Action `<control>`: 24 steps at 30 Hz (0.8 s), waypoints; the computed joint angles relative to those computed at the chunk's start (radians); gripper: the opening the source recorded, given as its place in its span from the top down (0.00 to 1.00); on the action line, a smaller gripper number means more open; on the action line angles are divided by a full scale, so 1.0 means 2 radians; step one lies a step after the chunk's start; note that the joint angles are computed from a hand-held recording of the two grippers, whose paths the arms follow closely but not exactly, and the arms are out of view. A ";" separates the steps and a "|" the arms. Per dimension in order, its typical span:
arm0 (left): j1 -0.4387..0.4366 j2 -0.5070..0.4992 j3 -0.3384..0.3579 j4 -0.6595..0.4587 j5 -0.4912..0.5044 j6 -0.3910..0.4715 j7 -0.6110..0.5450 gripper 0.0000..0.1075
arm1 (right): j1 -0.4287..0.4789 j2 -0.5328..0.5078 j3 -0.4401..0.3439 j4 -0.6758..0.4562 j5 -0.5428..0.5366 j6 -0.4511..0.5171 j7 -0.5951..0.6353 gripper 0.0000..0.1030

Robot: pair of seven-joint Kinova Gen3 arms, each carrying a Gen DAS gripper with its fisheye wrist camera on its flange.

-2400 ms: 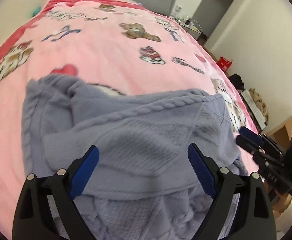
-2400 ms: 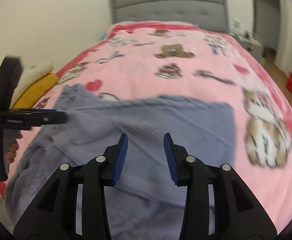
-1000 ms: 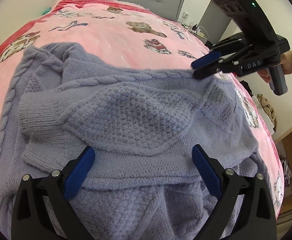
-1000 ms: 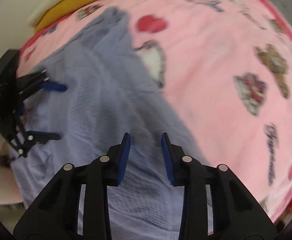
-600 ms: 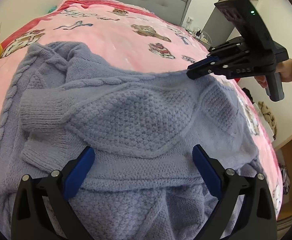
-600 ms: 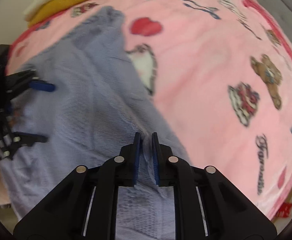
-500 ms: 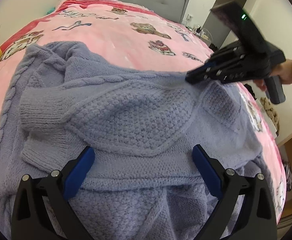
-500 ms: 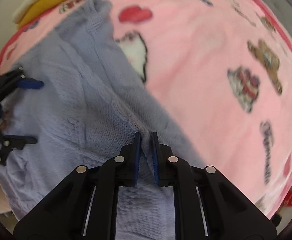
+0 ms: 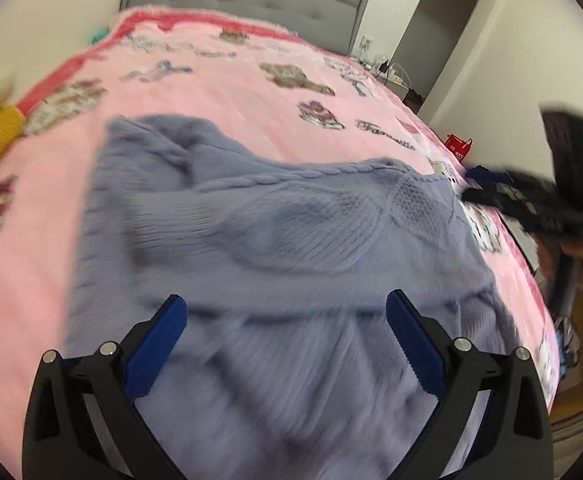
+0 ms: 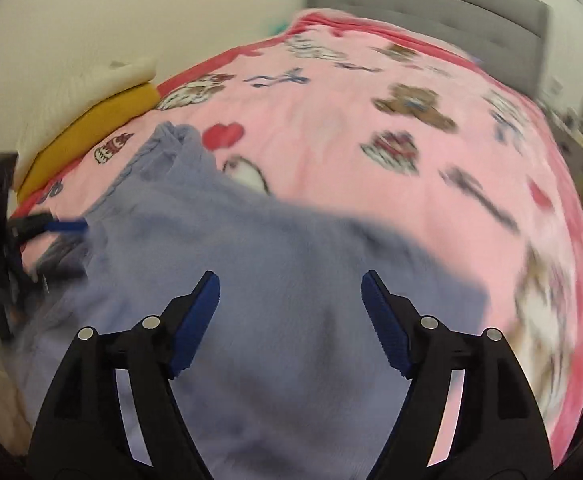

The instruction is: Fold large clothes

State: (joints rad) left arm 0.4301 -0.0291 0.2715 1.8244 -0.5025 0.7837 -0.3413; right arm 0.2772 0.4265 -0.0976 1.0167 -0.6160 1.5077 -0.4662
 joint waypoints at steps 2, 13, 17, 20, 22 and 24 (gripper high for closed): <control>0.022 -0.030 -0.014 0.006 0.023 0.041 -0.017 0.09 | 0.030 -0.038 0.015 0.046 0.009 0.009 0.004 0.28; -0.010 -0.167 0.075 0.062 0.212 0.199 0.006 0.09 | 0.127 -0.194 0.169 0.271 0.064 -0.018 0.054 0.25; -0.025 -0.187 0.119 0.072 0.241 0.216 0.029 0.09 | 0.144 -0.210 0.193 0.305 0.097 0.000 0.084 0.25; -0.035 -0.205 0.141 0.085 0.254 0.211 0.042 0.09 | 0.150 -0.230 0.207 0.337 0.102 -0.011 0.085 0.25; -0.039 -0.218 0.149 0.090 0.257 0.212 0.040 0.09 | 0.153 -0.239 0.217 0.350 0.099 -0.010 0.070 0.25; -0.045 -0.237 0.153 0.095 0.262 0.211 0.034 0.09 | 0.158 -0.245 0.227 0.360 0.097 -0.006 0.057 0.25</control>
State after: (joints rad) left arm 0.3408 -0.5024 0.5780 2.0154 0.0214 1.2052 -0.2724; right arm 0.5923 -0.0628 0.3573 1.7365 -0.4216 1.4952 -0.3519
